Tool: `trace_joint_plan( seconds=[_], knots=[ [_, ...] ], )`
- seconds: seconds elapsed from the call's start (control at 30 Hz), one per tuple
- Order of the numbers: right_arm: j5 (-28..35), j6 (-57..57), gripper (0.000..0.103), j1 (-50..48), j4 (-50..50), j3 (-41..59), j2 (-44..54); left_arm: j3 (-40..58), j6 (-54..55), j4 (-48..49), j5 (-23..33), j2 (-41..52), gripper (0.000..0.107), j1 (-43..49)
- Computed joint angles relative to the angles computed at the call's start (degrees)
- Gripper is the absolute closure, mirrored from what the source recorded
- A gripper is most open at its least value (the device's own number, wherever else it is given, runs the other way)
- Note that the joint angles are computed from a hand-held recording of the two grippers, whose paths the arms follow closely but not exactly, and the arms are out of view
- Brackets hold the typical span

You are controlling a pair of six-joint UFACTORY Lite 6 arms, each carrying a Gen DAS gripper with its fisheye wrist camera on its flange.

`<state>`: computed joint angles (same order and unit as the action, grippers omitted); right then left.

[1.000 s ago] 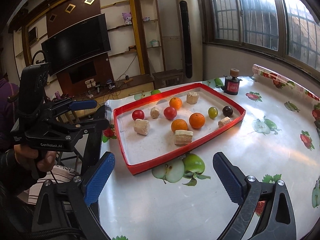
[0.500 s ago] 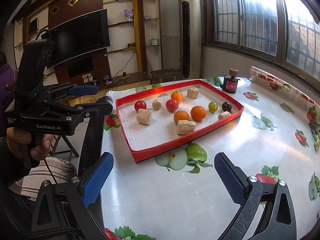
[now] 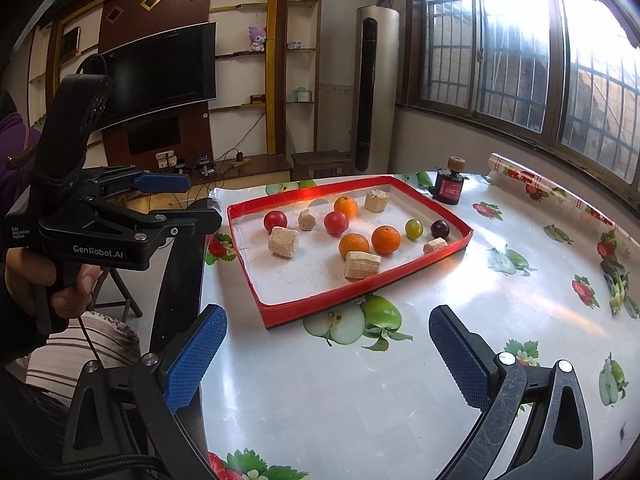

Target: Organize fruits

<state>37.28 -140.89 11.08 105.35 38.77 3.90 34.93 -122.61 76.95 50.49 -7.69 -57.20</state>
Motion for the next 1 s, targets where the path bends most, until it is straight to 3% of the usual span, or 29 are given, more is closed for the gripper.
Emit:
trace_joint_plan(
  seconds=[1.0],
  knots=[
    [-1.33, -1.86, 0.001, 0.86, 1.61, -0.67, 0.34, -3.06, -2.84, 1.87, 1.99, -3.17, 0.025, -1.46]
  ],
)
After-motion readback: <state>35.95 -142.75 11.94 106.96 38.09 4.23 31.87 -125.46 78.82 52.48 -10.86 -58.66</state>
